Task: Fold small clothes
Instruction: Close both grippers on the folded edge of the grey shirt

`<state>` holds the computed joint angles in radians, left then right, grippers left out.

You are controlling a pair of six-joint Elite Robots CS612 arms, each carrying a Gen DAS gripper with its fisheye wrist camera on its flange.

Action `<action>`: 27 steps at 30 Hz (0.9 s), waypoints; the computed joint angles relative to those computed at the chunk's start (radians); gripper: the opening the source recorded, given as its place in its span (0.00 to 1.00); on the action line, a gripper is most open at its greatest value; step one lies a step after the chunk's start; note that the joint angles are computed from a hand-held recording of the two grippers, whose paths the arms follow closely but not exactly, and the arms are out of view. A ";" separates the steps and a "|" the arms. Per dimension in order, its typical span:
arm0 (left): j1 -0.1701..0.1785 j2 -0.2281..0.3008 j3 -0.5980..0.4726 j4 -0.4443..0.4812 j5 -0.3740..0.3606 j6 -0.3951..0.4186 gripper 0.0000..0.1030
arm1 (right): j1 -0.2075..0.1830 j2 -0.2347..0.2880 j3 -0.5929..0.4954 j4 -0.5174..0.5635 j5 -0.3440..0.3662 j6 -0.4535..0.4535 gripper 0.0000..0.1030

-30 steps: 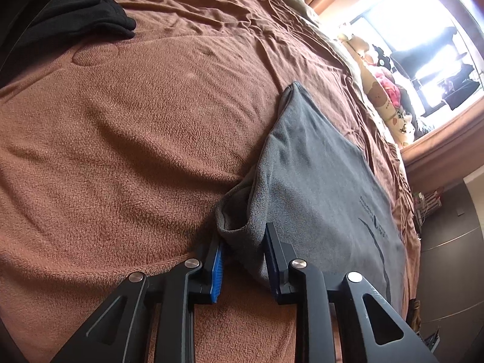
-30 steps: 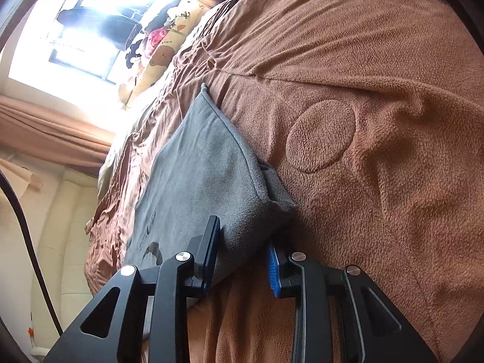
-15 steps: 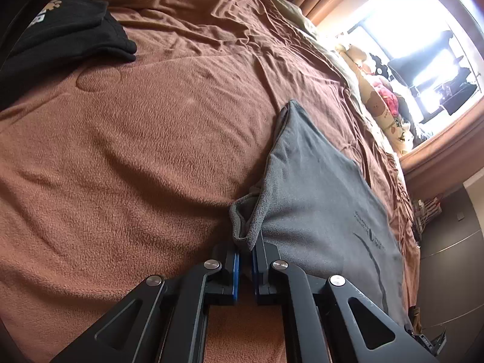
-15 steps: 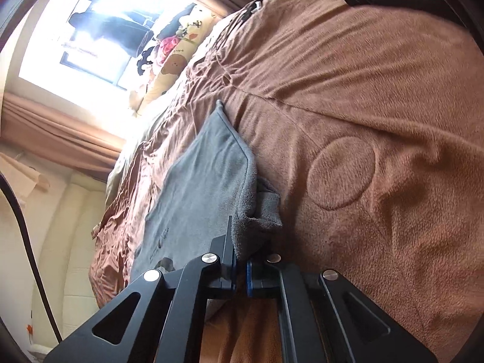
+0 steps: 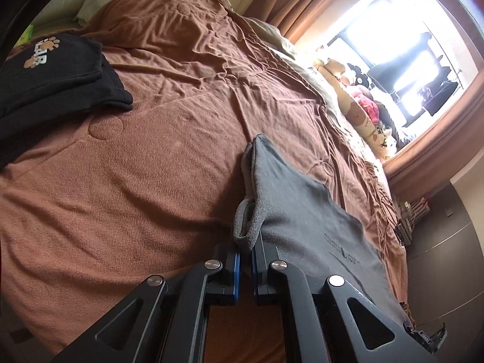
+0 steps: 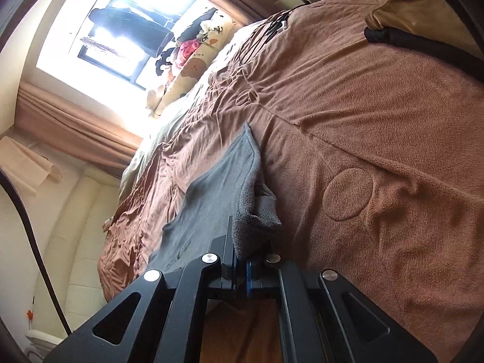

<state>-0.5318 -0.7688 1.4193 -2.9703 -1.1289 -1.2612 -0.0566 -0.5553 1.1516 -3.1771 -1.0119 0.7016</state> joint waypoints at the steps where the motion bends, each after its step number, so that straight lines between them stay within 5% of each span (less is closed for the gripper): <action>1: -0.004 -0.006 0.012 -0.006 0.004 -0.003 0.05 | -0.001 -0.008 0.016 -0.008 0.002 -0.007 0.00; 12: -0.062 -0.073 0.155 -0.061 0.048 -0.053 0.05 | -0.020 -0.084 0.182 -0.075 0.026 -0.056 0.00; 27: -0.104 -0.101 0.265 -0.143 0.074 -0.127 0.05 | -0.046 -0.144 0.343 -0.145 0.045 -0.055 0.00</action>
<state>-0.6357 -0.8697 1.6848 -3.1137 -1.0546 -1.3884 -0.1024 -0.6995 1.4944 -3.3224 -0.9666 0.6462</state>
